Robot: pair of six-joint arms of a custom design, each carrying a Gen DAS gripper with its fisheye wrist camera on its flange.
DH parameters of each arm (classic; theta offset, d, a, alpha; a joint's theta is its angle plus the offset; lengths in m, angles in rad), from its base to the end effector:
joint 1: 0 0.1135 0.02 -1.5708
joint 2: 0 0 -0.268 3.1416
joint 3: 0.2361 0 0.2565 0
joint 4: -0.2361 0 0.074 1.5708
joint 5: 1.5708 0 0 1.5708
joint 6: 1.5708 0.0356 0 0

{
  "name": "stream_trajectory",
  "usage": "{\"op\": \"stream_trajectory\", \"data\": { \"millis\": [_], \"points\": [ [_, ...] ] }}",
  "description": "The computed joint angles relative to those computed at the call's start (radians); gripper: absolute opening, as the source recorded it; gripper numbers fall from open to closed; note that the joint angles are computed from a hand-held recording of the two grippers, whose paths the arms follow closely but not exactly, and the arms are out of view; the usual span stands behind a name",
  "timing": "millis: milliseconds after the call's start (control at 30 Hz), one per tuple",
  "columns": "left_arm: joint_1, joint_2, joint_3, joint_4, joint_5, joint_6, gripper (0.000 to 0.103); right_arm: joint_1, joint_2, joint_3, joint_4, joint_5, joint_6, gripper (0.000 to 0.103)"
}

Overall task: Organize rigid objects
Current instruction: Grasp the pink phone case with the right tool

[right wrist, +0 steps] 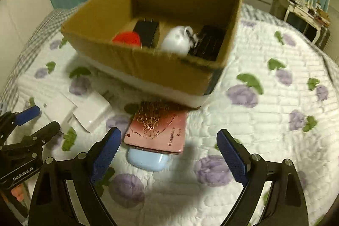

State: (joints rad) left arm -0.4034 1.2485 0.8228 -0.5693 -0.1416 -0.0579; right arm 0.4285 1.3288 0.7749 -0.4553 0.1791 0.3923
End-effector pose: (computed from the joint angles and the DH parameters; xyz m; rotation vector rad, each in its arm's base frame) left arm 0.2287 -0.0921 0.2277 0.3856 2.5212 0.0034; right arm 0.2369 0.1012 0.2013 0.0199 2.5572 0.0837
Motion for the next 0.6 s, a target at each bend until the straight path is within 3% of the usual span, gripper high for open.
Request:
{"op": "stream_trajectory", "data": {
  "millis": [200, 400, 533, 600],
  "points": [
    [0.0, 0.041, -0.009, 0.042, -0.009, 0.016, 0.069, -0.004, 0.112, 0.021, 0.062, -0.049, -0.008, 0.092],
    [-0.008, 0.091, 0.003, 0.075, -0.035, 0.034, 0.069, 0.005, 0.221, 0.056, 0.105, 0.001, -0.007, 0.091],
    [-0.02, 0.123, 0.007, 0.11, -0.06, 0.058, 0.069, 0.022, 0.201, 0.043, 0.1, 0.02, -0.021, 0.074],
    [-0.021, 0.135, 0.006, 0.134, -0.06, 0.078, 0.069, 0.034, 0.183, 0.033, 0.091, 0.038, -0.016, 0.073]
  ]
}}
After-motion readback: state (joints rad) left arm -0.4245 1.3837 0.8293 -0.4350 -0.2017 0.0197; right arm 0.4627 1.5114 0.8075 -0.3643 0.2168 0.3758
